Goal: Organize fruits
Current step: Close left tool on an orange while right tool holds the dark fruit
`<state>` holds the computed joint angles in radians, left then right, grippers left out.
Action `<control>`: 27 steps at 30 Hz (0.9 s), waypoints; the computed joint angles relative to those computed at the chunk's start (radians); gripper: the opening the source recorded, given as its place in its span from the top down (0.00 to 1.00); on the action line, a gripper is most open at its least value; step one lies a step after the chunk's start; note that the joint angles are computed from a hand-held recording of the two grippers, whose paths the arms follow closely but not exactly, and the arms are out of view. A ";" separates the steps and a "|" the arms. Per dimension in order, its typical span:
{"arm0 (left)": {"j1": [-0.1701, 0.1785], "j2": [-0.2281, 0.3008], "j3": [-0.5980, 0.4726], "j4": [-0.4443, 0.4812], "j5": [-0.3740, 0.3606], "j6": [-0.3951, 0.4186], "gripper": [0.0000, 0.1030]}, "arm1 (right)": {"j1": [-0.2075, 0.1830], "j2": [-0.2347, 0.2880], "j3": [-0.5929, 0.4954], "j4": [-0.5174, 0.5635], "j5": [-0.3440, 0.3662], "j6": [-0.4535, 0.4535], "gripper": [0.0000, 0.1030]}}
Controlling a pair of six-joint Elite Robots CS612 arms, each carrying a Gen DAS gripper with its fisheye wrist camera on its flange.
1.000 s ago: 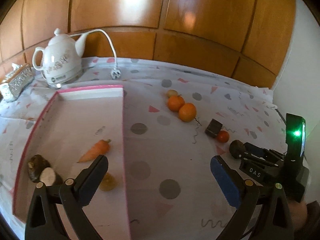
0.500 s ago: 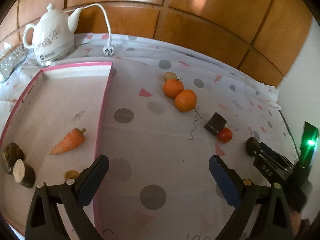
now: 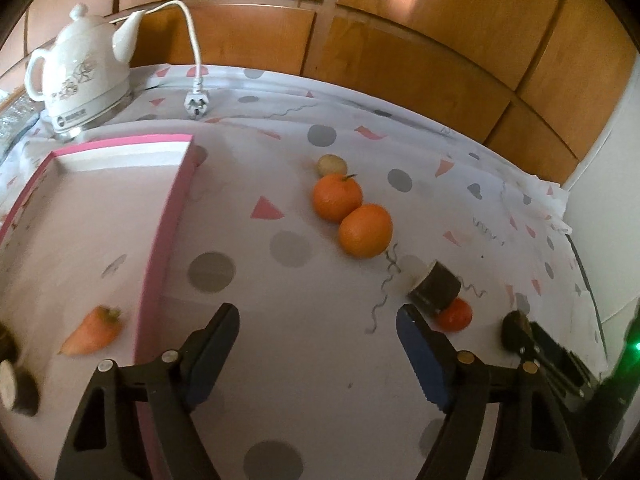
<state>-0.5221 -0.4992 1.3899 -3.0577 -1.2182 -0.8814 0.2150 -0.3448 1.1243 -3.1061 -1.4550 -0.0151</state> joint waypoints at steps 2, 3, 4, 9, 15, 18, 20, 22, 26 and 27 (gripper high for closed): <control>0.002 0.009 -0.020 0.019 0.007 0.005 0.22 | -0.001 0.001 -0.003 0.006 0.006 0.002 0.54; 0.003 0.015 -0.032 0.032 0.012 0.011 0.22 | -0.001 0.002 -0.004 0.012 0.007 0.003 0.54; 0.004 0.019 -0.040 0.037 0.011 0.017 0.22 | -0.002 0.002 -0.006 0.017 0.011 0.005 0.54; 0.011 0.040 -0.078 0.065 0.009 0.049 0.28 | -0.002 0.002 -0.010 0.033 0.014 0.009 0.55; 0.010 0.062 -0.120 0.069 0.028 0.122 0.28 | 0.000 0.004 -0.027 0.065 0.037 0.002 0.55; 0.015 0.070 -0.140 0.076 0.022 0.130 0.28 | 0.005 0.013 -0.052 0.083 0.053 -0.019 0.55; 0.017 0.076 -0.151 0.083 0.025 0.129 0.30 | 0.007 0.019 -0.068 0.096 0.059 -0.024 0.55; 0.021 0.083 -0.167 0.094 0.017 0.133 0.35 | 0.011 0.028 -0.089 0.122 0.058 -0.030 0.55; 0.023 0.096 -0.194 0.110 0.019 0.160 0.38 | 0.014 0.037 -0.111 0.132 0.055 -0.024 0.55; 0.023 0.101 -0.203 0.114 0.016 0.170 0.42 | 0.015 0.039 -0.115 0.134 0.054 -0.022 0.55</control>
<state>-0.4990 -0.3980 1.1866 -2.9441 -1.2020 -0.7116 0.2297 -0.3054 1.0096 -2.9723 -1.4013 -0.0372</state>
